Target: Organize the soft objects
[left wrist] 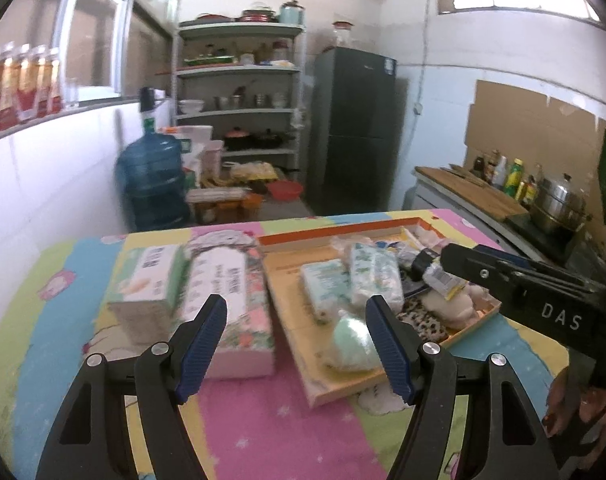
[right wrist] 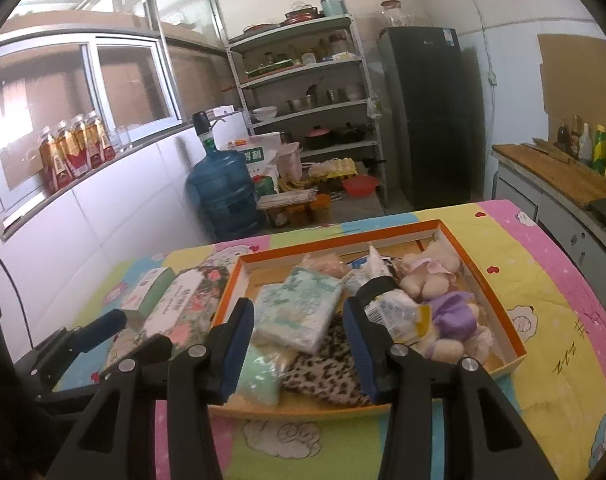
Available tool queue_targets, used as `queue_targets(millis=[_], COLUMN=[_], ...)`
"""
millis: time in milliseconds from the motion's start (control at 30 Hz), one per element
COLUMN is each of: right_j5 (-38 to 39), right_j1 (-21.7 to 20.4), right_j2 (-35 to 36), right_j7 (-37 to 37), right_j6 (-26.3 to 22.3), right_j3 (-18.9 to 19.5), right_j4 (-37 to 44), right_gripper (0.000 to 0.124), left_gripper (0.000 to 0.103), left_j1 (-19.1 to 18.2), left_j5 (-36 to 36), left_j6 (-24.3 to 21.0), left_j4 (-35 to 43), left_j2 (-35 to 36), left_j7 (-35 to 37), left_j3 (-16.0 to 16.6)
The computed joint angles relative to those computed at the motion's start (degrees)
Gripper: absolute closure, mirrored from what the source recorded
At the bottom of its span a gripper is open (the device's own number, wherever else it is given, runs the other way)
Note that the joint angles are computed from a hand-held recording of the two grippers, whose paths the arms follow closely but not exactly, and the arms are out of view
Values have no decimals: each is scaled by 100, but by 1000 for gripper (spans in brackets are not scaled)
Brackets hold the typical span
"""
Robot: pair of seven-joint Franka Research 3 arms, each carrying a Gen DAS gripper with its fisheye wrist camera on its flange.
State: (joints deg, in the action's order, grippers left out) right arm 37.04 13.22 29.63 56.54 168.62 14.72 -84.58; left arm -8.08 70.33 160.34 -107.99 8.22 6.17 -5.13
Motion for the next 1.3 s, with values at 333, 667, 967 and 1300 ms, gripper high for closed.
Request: queue_targets(millis=[333,667,967,1300], right_j5=[-394,-368,-928,-2098], right_j1=[358,-17,-1154,-1875], right_j2=[-713,-1239,-1695,-2486], right_j7=[304,310,1008,2413], right_j6=[1112,1823,2502,3411], right_j3=[3,796,2033,2591], right_j4=[-1246,-2224,-3258,-4527], right_gripper=[78,78,78,78], left_gripper=[29,29,30,29], left_j1=[296,689,653,476], left_j5=[395,1335,1304,899], left_j6=[-160,-170,-532,-1060], left_j4=[-1064,-2051,-2703,-3267], left_j2=[-994,-1954,-2614,-3261], left_j7=[-729,-2034,-2264,-2274], left_j3=[-194,-556,-823,-1224])
